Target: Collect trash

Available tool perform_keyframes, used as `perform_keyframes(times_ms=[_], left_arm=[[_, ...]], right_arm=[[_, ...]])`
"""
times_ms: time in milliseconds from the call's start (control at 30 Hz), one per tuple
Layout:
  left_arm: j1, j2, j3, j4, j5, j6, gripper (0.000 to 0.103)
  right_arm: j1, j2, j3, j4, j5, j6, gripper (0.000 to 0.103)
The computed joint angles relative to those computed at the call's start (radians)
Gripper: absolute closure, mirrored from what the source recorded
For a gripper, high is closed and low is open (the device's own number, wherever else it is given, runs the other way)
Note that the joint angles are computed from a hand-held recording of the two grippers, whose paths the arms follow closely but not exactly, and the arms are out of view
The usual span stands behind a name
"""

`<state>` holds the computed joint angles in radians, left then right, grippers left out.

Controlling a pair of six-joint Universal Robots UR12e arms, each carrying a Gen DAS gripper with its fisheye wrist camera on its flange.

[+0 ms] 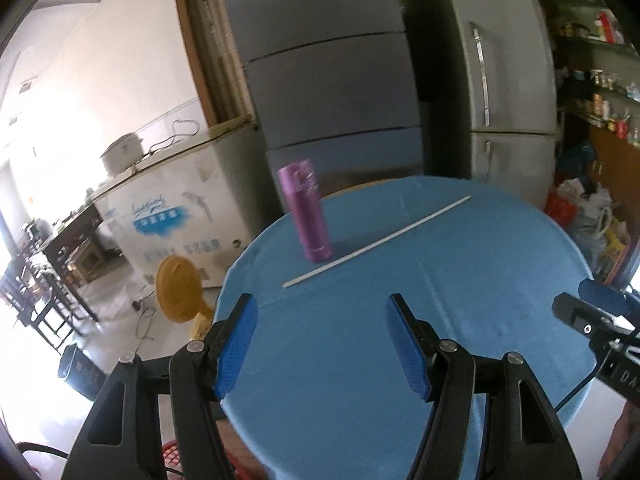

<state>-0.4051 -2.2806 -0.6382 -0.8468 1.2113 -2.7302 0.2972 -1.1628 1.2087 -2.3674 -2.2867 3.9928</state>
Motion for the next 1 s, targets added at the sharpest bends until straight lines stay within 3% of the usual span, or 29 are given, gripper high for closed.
perform_keyframes(times_ms=[67,133,167,267,567,833,1000], left_arm=[[-0.005,0.001,0.003,0.011,-0.007,0.001,0.035],[-0.009,0.003,0.004,0.024,-0.010,-0.008,0.016],[-0.011,0.008,-0.007,0.051,-0.008,-0.018,0.013],[-0.014,0.014,-0.016,0.103,-0.007,-0.037,0.013],[-0.012,0.032,-0.024,0.119,-0.036,-0.046,0.010],[-0.005,0.054,-0.054,0.122,-0.065,-0.056,0.009],[-0.001,0.056,-0.057,0.132,-0.074,-0.067,0.009]], right_arm=[[0.004,-0.009,0.006,0.009,-0.022,0.013,0.044],[0.009,-0.016,0.008,0.021,-0.044,0.024,0.044],[0.011,-0.020,0.011,0.025,-0.052,0.029,0.044],[0.017,-0.025,0.012,0.031,-0.074,0.037,0.044],[0.035,-0.028,-0.005,0.045,-0.120,0.036,0.044],[0.045,-0.033,-0.023,0.106,-0.146,0.099,0.044],[0.047,-0.034,-0.026,0.094,-0.154,0.099,0.044]])
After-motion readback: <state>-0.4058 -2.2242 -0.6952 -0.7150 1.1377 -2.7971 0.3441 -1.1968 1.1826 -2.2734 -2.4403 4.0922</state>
